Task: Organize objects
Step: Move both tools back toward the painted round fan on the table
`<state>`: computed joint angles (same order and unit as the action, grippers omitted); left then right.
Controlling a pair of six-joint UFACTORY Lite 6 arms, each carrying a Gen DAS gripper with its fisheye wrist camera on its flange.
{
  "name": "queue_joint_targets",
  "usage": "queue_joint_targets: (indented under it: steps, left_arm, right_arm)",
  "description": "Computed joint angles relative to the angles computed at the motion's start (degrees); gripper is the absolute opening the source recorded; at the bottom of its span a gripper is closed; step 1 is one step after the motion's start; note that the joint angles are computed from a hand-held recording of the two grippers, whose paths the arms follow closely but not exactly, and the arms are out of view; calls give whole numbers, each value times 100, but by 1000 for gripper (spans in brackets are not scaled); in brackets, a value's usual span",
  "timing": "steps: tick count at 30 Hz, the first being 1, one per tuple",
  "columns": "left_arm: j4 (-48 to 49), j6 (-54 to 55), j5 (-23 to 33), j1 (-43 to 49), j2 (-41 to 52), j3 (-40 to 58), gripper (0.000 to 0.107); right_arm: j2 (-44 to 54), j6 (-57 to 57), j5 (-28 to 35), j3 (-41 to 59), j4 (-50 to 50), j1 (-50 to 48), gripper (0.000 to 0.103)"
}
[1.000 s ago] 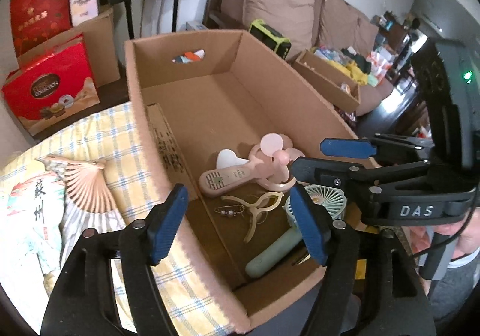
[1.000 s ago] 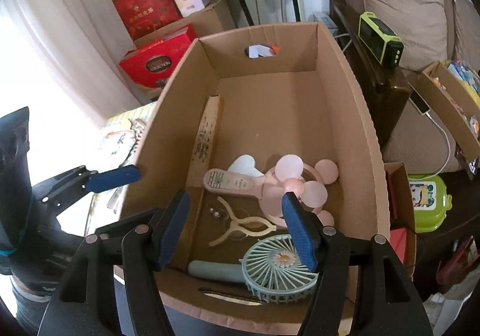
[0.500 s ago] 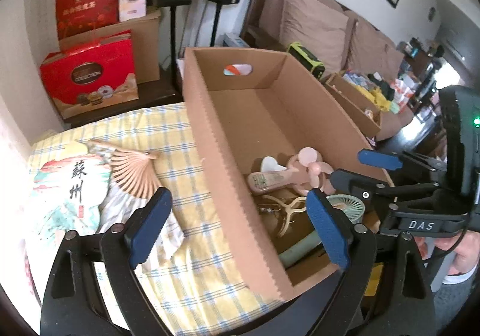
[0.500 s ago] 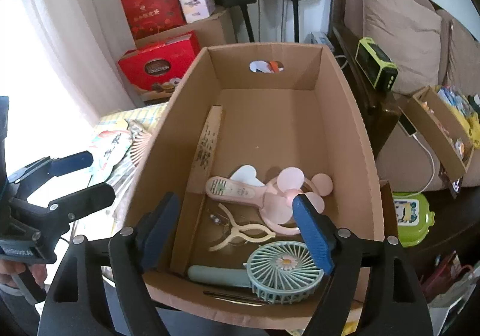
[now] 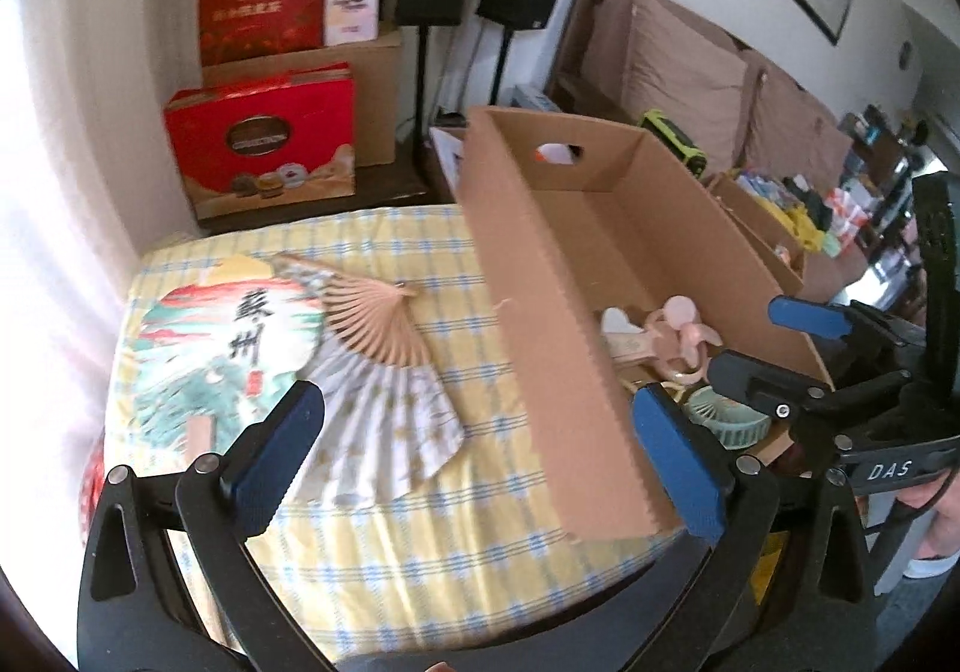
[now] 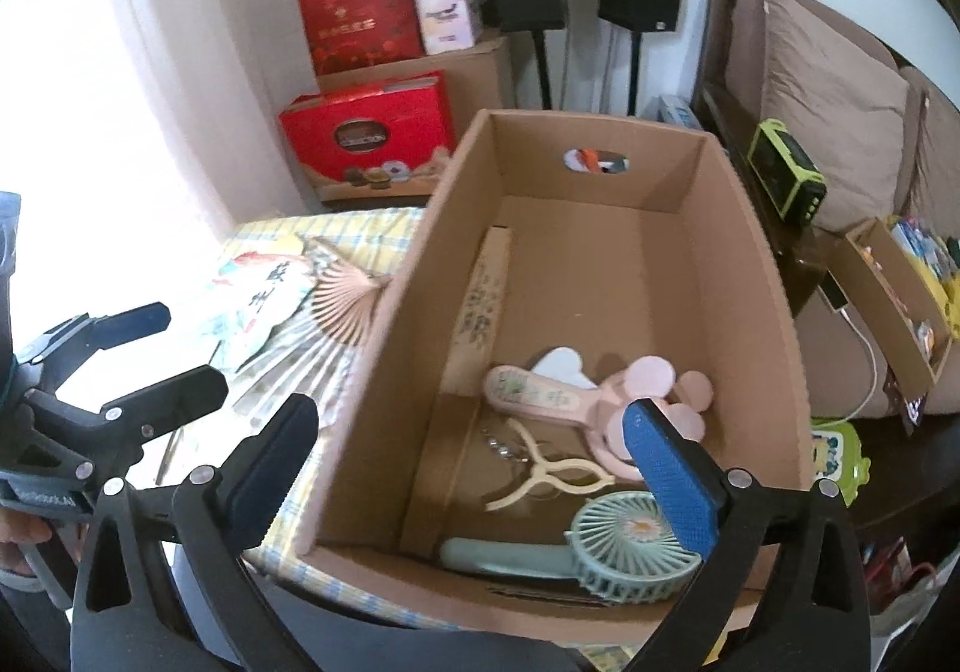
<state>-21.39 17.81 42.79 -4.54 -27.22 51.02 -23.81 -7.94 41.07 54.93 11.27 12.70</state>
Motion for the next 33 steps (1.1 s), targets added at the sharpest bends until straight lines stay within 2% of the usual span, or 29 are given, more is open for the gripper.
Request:
queue_joint_targets:
  steps: [9,17,23,25,27,33]
  left_arm:
    - [-920,2293,790,2552,-489,-363,103]
    - [-1585,4491,1076,4969,178,-745,103]
    - [-1724,5283,873,5682,446,-1135,100]
    - [-1778,5488,810,5794,508,-1278,90]
    - [-1789,5604,740,5829,529,-1406,86]
    - [-1877,5861,409,5779,536,-1806,86]
  right_arm:
    - [275,1067,-162,220,-665,1197,103]
    - [693,1605,-365,444,-857,2036,103]
    - [1104,2046,-562,608,-1043,2673,102]
    - [1280,2166,-633,686,-1056,2847,102]
    - [1503,2221,-699,799,-991,3028,100]
    - [2139,2683,-923,1096,-1276,3502,92]
